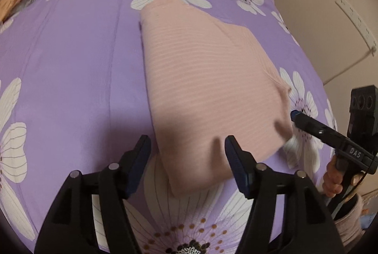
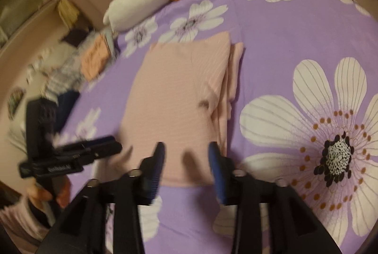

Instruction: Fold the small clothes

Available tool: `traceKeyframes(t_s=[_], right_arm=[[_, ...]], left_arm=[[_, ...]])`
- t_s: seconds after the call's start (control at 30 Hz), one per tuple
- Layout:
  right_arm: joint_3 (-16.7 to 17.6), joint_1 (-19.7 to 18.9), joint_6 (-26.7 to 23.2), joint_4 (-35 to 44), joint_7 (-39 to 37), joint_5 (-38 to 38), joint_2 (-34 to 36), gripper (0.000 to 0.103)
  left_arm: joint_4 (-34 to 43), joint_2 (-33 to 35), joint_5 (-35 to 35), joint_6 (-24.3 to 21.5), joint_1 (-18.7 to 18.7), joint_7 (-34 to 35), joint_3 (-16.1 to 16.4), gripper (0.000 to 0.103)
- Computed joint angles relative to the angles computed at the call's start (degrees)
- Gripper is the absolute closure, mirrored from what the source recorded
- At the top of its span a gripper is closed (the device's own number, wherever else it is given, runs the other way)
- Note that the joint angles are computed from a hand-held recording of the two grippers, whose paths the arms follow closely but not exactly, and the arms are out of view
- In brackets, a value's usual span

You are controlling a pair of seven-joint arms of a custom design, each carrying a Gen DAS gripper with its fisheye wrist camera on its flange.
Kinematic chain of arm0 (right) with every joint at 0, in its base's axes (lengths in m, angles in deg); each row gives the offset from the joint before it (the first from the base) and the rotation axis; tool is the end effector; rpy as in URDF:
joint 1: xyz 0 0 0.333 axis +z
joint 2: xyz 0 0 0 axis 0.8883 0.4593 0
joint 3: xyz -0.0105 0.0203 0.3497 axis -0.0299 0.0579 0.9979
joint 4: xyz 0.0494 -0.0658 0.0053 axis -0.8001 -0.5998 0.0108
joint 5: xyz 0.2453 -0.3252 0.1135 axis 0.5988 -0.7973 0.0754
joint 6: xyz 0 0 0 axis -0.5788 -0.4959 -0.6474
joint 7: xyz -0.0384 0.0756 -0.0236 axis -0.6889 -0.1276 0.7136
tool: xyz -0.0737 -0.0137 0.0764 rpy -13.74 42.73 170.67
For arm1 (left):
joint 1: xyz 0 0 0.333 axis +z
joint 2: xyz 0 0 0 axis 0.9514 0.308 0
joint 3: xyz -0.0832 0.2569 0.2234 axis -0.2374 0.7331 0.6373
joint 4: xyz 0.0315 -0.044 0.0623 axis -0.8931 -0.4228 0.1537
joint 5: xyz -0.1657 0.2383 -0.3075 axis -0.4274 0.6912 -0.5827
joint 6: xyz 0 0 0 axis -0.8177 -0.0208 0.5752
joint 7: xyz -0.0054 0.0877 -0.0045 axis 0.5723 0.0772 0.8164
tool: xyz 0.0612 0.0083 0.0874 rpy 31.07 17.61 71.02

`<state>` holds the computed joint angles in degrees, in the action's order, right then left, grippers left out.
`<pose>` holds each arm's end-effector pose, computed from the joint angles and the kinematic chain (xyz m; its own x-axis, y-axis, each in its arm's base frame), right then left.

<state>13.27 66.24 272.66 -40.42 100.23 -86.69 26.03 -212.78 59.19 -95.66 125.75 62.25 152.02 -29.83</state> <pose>0.4935 0.3266 0.2985 0.2632 -0.8238 -0.5020 -0.8487 0.0497 -0.5265 0.5035 -0.1930 0.2994 -0.1262 -0.9296 0.3463 -0.9046 -0.0354 -0.4248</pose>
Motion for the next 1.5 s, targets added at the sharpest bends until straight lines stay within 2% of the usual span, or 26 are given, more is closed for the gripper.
traceKeyframes(t_s=[0.07,0.13,0.2,0.27,0.4,0.5,0.6,1.0,1.13,1.2,1.4,1.5], right_arm=[[-1.6,1.3,1.8,0.0,0.0,1.9,0.4,0.051],[0.2,-1.2,2.1,1.4,2.4,-0.1,2.0,0.049],[1.8,-3.1,1.0,3.1,4.7,-1.9,3.6,0.039],[3.1,-4.6,0.3,4.5,5.7,-2.6,5.1,0.037],[11.3,-12.2,-3.8,8.0,6.2,-5.7,10.3,0.037],[17.1,-16.8,-7.5,10.4,3.3,-5.6,14.9,0.037],[22.1,-20.8,-9.0,12.2,-0.4,-4.9,19.9,0.037],[26.8,-22.8,-12.1,15.2,-11.5,1.5,25.4,0.037],[26.4,-21.4,-13.0,16.5,-14.8,3.7,25.5,0.037],[24.7,-19.3,-13.3,17.0,-15.8,5.0,24.2,0.040],[16.0,-10.2,-14.2,18.0,-17.9,8.5,18.0,0.064],[8.5,-2.9,-13.4,17.9,-17.9,10.0,14.0,0.069]], left_arm=[[0.6,0.7,0.5,-0.7,0.3,-0.9,0.5,0.038],[1.5,1.3,-0.5,-1.8,1.1,-0.6,0.4,0.038],[2.6,2.1,-3.1,-3.4,2.3,1.0,0.1,0.038],[3.6,2.9,-5.0,-4.7,2.9,2.3,0.1,0.038],[5.6,4.1,-8.5,-7.0,3.5,5.4,0.3,0.038],[6.9,5.0,-9.9,-8.3,3.6,7.1,0.6,0.037],[8.3,6.0,-11.7,-10.2,4.0,8.4,0.7,0.035],[12.2,8.7,-14.9,-13.1,4.6,9.9,1.4,0.033],[13.6,9.8,-14.4,-12.9,4.6,9.4,1.3,0.034],[13.8,10.0,-13.9,-12.1,4.5,8.9,1.2,0.039],[13.7,9.9,-14.0,-10.5,4.7,9.6,0.5,0.056],[13.3,9.3,-14.6,-9.1,4.6,11.2,0.1,0.064]])
